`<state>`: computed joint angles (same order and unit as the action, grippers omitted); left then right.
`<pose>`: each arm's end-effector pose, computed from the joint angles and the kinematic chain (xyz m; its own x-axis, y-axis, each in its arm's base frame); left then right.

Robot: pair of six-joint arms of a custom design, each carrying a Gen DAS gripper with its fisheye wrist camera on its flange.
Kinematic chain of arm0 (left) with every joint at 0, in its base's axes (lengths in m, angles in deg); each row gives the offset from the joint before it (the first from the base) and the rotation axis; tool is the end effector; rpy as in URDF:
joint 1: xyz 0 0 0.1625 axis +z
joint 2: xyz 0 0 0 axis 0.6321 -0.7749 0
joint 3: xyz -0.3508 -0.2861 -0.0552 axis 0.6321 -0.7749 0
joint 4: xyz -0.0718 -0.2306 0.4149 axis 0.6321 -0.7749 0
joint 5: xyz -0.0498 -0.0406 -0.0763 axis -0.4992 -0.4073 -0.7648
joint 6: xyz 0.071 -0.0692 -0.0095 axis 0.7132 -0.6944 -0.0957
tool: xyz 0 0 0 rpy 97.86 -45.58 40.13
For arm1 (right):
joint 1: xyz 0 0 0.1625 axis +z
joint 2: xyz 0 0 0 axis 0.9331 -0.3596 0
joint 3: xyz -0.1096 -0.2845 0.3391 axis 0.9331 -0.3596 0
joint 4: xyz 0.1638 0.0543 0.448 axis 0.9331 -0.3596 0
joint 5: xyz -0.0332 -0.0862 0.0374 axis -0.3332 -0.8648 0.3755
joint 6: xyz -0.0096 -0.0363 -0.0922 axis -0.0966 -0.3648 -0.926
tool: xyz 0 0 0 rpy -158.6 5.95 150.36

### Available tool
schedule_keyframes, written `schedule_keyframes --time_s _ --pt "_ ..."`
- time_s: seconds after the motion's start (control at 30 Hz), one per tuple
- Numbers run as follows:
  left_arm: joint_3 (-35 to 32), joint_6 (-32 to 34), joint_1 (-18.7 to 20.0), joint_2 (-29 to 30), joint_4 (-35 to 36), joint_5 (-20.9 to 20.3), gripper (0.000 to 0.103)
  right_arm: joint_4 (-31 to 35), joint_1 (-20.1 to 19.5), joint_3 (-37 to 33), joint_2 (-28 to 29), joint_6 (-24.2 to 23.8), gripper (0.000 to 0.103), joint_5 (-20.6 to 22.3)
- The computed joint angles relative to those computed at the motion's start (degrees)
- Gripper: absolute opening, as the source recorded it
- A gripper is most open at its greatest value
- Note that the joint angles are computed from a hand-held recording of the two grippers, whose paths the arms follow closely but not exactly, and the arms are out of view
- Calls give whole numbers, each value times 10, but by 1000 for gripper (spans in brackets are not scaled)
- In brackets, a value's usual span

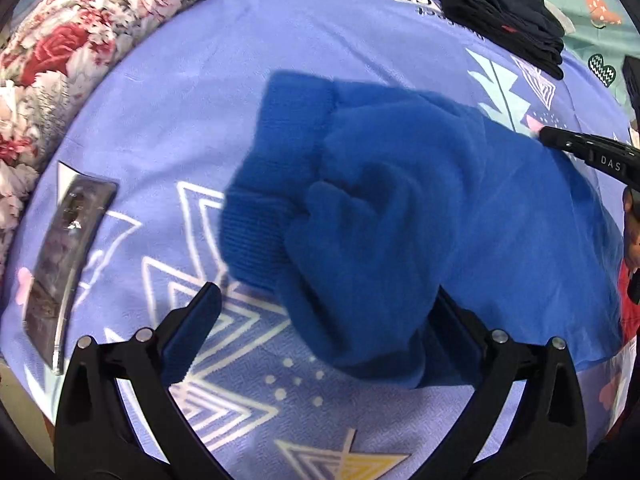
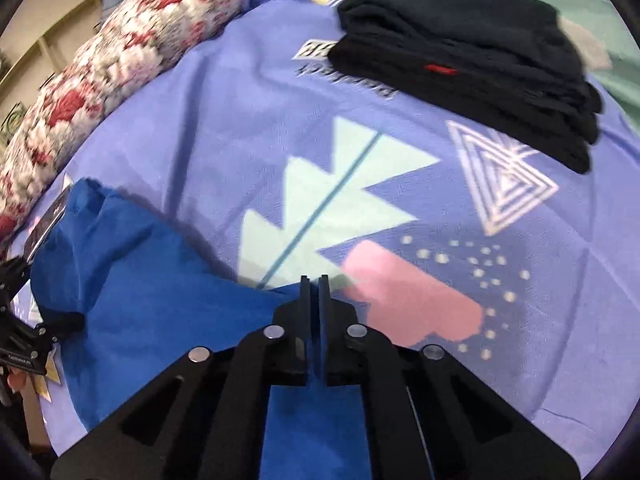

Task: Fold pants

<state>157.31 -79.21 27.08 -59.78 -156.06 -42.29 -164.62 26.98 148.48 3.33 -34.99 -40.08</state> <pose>-0.1303 -0.7845 0.2105 -0.6987 0.3250 -0.6373 0.4789 0.8743 -0.0793 0.1502 -0.7476 0.1325 -0.7112 -0.1010 0.6957 -0.4222 0.8526 -0.3079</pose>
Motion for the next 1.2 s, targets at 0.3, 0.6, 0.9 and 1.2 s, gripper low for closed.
schedule_keyframes --time_s 0.3,0.6,0.9,1.2 --pt "-11 23 -5 -11 -75 -3 101 64 -26 88 -89 77 10 138" --pt "-96 -34 18 46 -10 43 101 14 -43 132 -121 93 3 66" --pt "-42 43 -18 25 -103 68 101 -4 -46 139 -123 116 15 101" --pt "-61 2 -4 27 -58 99 101 27 -68 171 -169 116 20 125"
